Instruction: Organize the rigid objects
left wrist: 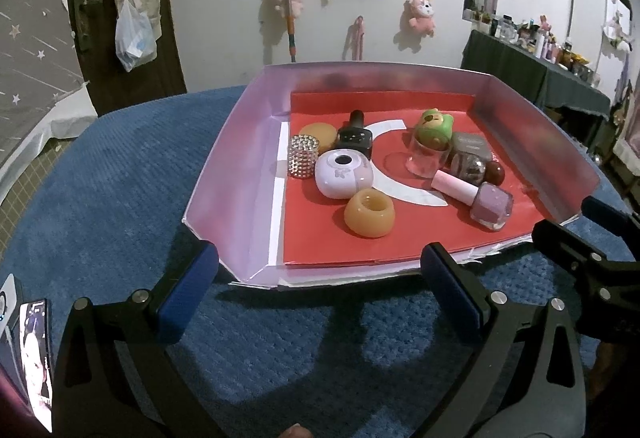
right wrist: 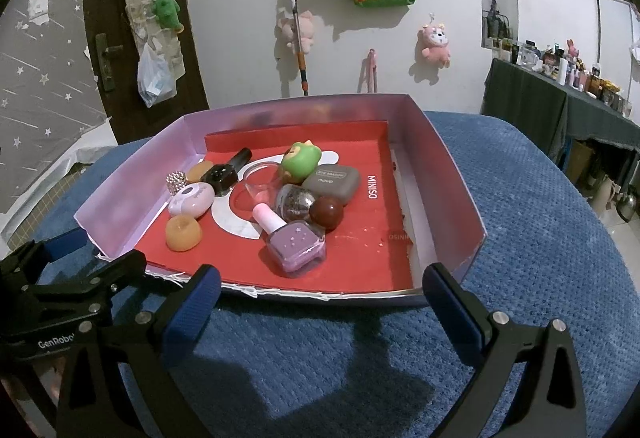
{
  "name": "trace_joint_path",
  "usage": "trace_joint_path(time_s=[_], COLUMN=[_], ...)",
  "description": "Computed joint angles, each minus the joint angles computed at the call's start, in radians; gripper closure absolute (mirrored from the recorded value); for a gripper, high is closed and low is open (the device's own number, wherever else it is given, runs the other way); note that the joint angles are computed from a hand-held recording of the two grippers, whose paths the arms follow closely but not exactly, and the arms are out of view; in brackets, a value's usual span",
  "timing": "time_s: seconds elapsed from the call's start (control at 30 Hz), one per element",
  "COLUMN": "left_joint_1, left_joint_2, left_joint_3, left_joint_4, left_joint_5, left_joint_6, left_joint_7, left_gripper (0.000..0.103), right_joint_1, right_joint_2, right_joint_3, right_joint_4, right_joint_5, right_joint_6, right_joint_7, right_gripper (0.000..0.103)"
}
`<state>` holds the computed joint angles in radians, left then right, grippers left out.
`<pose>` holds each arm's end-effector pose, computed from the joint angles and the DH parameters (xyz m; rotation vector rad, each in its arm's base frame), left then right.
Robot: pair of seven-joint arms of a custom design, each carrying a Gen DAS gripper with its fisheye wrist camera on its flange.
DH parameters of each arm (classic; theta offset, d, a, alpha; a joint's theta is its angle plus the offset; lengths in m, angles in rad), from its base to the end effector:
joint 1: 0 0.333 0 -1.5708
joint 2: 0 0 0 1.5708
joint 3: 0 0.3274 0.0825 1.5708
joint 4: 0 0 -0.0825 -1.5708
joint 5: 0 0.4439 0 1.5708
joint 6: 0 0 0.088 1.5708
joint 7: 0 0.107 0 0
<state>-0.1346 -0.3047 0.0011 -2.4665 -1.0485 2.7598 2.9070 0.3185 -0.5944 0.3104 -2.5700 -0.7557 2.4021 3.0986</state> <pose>0.5166 -0.0328 0.4349 -1.2074 2.2631 -1.0004 0.3690 0.2655 0.4807 -1.3288 2.0809 -0.8605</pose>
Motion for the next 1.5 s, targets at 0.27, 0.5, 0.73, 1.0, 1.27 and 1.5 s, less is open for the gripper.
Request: trace_joint_path(time_s=[0.27,0.5,0.73,1.0,1.27,1.5], left_joint_1=[-0.004,-0.008,-0.012,-0.008,0.003,0.026], left_joint_2=[-0.022,-0.034,-0.038,-0.052,-0.076,-0.081], left_joint_3=[0.009,0.007,0.011,0.012,0.016,0.020], left_joint_4=[-0.004,-0.015,-0.018,-0.028,-0.052,-0.067], left_joint_5=[-0.011,0.005,0.014,0.040,0.091,0.144], left_joint_6=[-0.005,-0.002,-0.005,-0.027,-0.075,-0.138], left_joint_7=[0.006,0.001,-0.005,-0.029,-0.062,-0.094], left_gripper=[0.000,0.000,0.000,0.000,0.000,0.000], right_joint_1=[0.002,0.002,0.000,-0.001,0.027,0.053], right_joint_2=[-0.032,-0.037,-0.046,-0.055,-0.076,-0.093], right_joint_3=[0.013,0.011,0.008,0.012,0.018,0.018], right_joint_4=[-0.002,0.002,-0.006,-0.011,-0.020,-0.047], right_joint_5=[-0.027,-0.020,-0.010,-0.008,0.026,0.069], right_joint_6=[-0.017,-0.022,-0.018,-0.015,-0.025,-0.029], right_joint_7=[0.009,-0.004,0.000,-0.003,-0.023,-0.021], right_gripper=[0.000,0.000,0.000,0.000,0.000,0.000])
